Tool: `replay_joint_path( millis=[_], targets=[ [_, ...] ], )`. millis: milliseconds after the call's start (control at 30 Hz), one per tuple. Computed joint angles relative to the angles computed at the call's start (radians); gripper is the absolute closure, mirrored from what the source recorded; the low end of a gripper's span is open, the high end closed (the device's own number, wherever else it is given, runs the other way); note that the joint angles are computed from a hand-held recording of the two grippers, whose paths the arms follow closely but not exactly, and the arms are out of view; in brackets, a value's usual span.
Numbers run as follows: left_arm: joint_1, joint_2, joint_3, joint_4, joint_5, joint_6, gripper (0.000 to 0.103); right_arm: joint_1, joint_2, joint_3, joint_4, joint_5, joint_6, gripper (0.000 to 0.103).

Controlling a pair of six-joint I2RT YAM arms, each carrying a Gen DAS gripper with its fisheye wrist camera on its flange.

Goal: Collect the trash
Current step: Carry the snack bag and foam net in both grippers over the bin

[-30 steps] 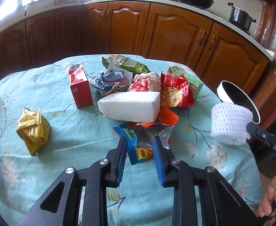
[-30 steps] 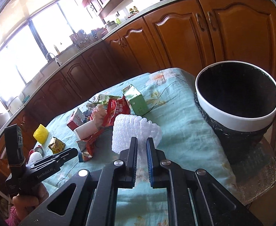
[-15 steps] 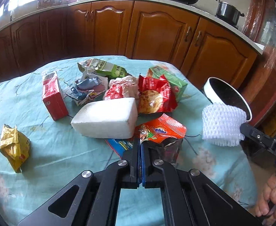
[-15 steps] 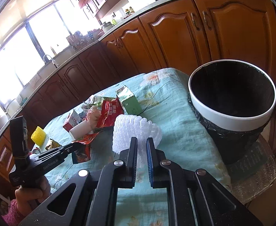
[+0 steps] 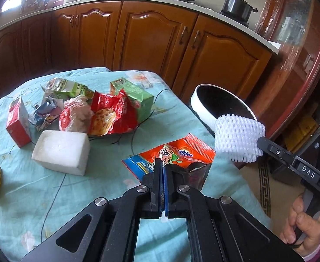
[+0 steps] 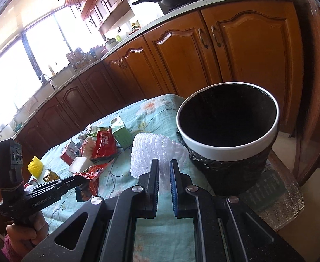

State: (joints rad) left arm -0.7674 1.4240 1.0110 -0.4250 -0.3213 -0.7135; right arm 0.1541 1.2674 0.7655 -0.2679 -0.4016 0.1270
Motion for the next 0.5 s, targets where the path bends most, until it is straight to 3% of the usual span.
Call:
replay_joint_path(
  millis=[500],
  targets=[
    [0.006,0.287,0.303,0.018,0.020,0.088,0.103,-0.220,0.097,0.103,-0.002,-0.046,-0.084,0.094]
  ],
)
